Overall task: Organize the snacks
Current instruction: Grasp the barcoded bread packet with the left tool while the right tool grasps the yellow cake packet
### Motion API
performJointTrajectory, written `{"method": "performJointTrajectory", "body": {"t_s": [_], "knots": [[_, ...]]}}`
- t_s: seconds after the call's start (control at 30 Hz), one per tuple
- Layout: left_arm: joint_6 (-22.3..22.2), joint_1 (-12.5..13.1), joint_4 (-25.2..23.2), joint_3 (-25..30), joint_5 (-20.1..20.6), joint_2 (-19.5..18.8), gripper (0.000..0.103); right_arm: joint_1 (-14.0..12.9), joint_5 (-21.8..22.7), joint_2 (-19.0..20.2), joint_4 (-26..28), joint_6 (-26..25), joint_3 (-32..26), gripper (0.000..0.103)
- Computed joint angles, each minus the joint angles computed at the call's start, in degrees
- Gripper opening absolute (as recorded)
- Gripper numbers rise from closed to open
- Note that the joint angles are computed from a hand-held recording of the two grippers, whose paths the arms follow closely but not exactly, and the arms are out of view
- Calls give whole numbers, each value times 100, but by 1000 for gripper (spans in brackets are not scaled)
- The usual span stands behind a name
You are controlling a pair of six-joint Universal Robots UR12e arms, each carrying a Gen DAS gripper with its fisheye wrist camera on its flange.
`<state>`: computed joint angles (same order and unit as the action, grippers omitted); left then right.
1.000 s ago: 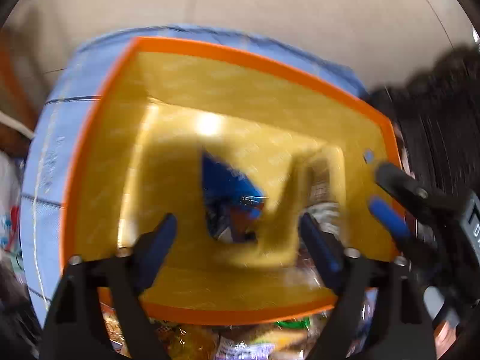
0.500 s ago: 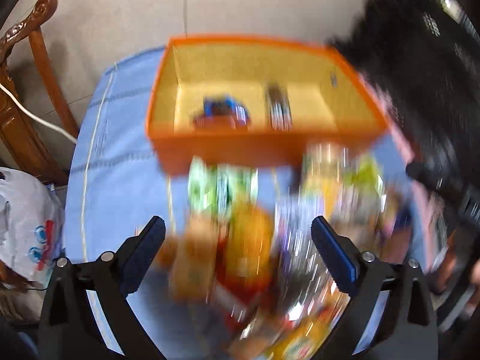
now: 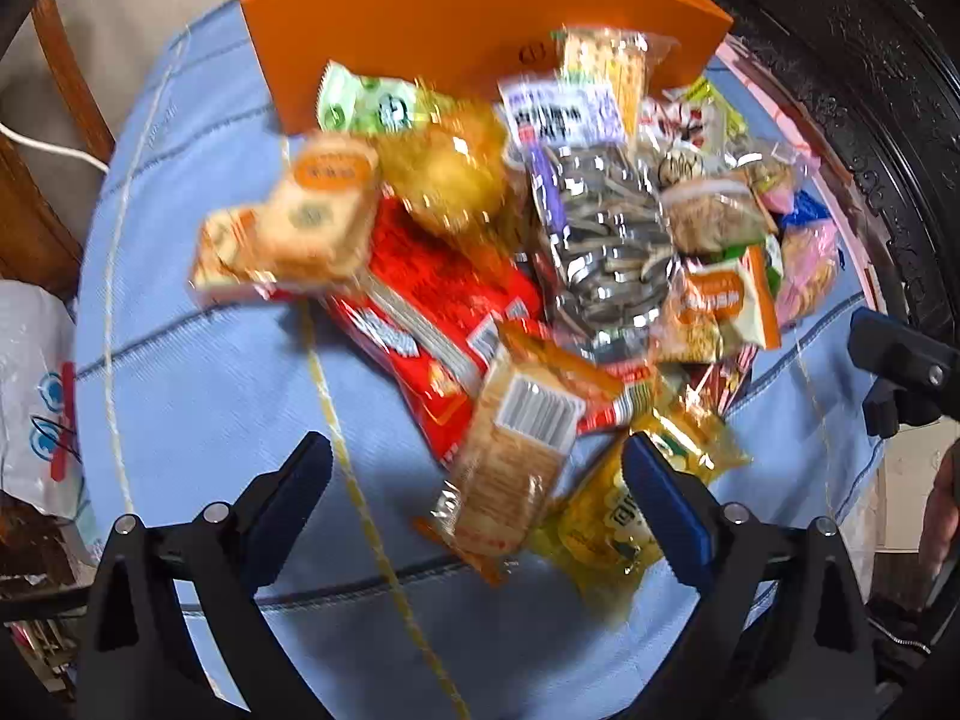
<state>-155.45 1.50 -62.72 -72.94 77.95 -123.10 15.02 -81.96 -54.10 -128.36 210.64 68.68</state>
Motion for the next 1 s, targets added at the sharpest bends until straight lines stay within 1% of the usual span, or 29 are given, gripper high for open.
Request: {"method": "performJointTrajectory", "body": {"t_s": [0.03, 0.07, 0.1, 0.13, 0.17, 0.2, 0.23, 0.3, 0.37, 0.43, 0.5, 0.53, 0.57, 0.63, 0.73, 0.77, 0.8, 0.83, 0.9, 0.97, 1.0], "knots": [[56, -2, -45, -16, -15, -13, 95, 9, 9, -16, -2, 2, 23, 98], [76, -18, -65, -44, 33, -28, 92, 40, -44, -34, -26, 43, 54, 98], [71, -36, -177, -18, 86, -72, 78, 50, -40, -38, -10, 16, 59, 98], [32, -32, -234, 6, 53, -112, 65, 71, -11, -36, 67, -58, 46, 98], [-37, -44, -347, 90, 109, -181, 58, 85, -6, -34, 125, -94, 30, 98], [-97, -47, -494, 150, 140, -224, 49, 106, 40, -29, 193, -173, 14, 98], [-169, -24, -698, 218, 82, -270, 44, 121, 109, -20, 252, -263, -7, 98], [-235, 25, -598, 145, -25, -223, 40, 143, 230, 8, 393, -459, -71, 98], [-307, 109, -430, 47, -234, -147, 38, 159, 538, 66, 624, -731, -169, 98], [-459, 174, -285, -9, -322, -92, 37, 168, 814, 113, 759, -892, -213, 98], [-515, 210, -264, 11, -366, -75, 37, 211, 928, 208, 1040, -1111, -364, 98], [-526, 221, -273, 22, -336, -72, 37, 236, 911, 244, 1127, -1183, -433, 98], [-533, 226, -275, 15, -307, -61, 37, 262, 861, 279, 1191, -1275, -498, 98], [-511, 228, -278, -35, -282, -22, 37, 348, 550, 357, 1282, -1473, -652, 98], [-452, 271, -257, -129, -287, 49, 37, 500, -94, 440, 1246, -1897, -813, 97], [-462, 287, -245, -166, -290, 84, 37, 561, -305, 493, 1306, -2113, -908, 97], [-505, 316, -210, -182, -282, 99, 37, 584, -341, 551, 1439, -2235, -1014, 97], [-551, 334, -176, -189, -285, 106, 37, 593, -229, 632, 1732, -2330, -1180, 97], [-688, 380, -127, -170, -294, 101, 37, 548, 76, 644, 1905, -2221, -1228, 97], [-760, 430, -125, -172, -340, 114, 37, 413, 756, 639, 2072, -1912, -1221, 97], [-782, 453, -131, -179, -361, 120, 37, 332, 1133, 672, 2300, -1724, -1256, 97]]}}
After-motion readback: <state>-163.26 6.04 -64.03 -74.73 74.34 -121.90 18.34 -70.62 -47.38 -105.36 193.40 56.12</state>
